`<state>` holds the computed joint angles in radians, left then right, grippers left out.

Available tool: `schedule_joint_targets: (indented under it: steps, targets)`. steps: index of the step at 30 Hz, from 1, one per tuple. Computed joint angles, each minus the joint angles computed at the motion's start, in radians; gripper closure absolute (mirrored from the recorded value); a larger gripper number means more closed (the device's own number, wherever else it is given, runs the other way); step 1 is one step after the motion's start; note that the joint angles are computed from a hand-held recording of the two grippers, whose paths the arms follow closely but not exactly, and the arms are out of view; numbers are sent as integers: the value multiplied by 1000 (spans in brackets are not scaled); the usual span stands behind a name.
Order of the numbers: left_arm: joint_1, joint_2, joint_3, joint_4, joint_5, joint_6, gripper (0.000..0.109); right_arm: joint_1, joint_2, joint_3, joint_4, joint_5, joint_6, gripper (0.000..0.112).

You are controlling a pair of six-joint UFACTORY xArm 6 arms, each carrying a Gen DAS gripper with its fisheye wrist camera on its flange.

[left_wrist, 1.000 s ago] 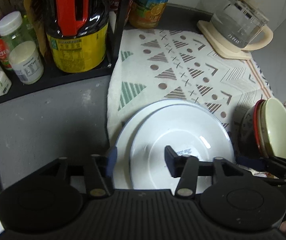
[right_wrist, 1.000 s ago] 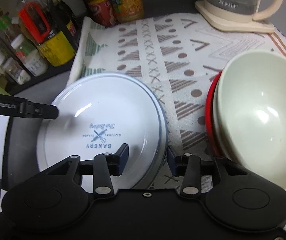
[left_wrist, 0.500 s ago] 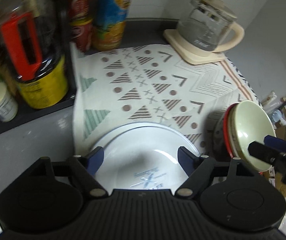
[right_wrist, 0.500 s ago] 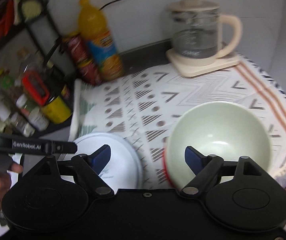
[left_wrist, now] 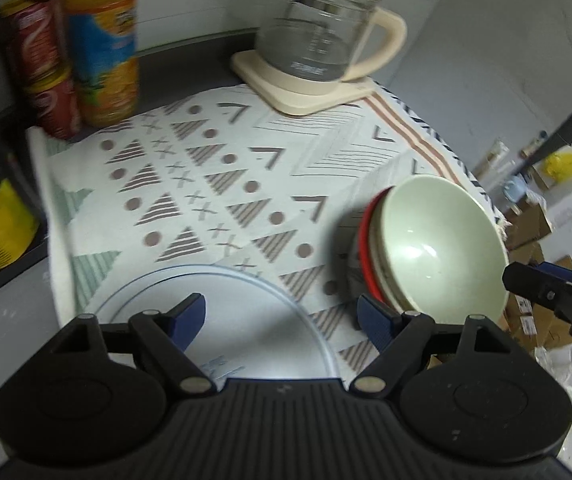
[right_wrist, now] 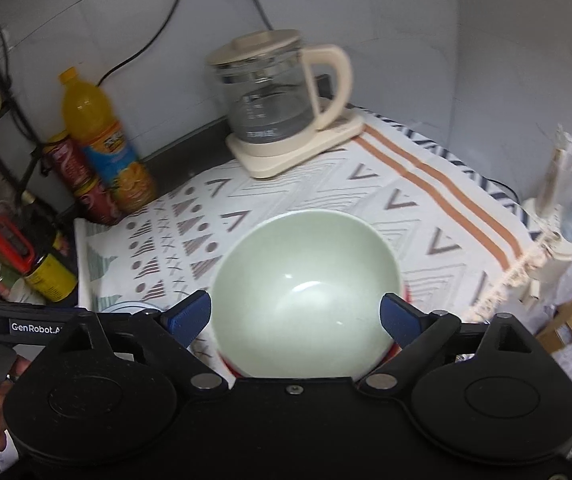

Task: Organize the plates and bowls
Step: 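Move both grippers to the green bowls nested in the red bowl, then close both grippers on the rim of the nested bowl stack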

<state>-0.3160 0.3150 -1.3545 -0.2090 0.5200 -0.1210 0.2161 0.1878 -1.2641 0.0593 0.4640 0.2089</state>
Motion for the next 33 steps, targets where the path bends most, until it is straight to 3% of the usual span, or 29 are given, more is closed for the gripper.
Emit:
schedule_joint_targets:
  steps: [18, 24, 31, 33]
  targets:
    - [-52, 143, -172, -52, 71, 51, 27, -63, -54, 82, -138, 30, 165, 15]
    - [-58, 181, -217, -8, 79, 8, 27, -80, -29, 70, -99, 37, 152, 15]
    - [-59, 237, -288, 31, 122, -54, 27, -87, 47, 5, 17, 56, 44, 15]
    - [-60, 259, -310, 40, 129, -72, 28, -87, 75, -19, 47, 70, 19, 21]
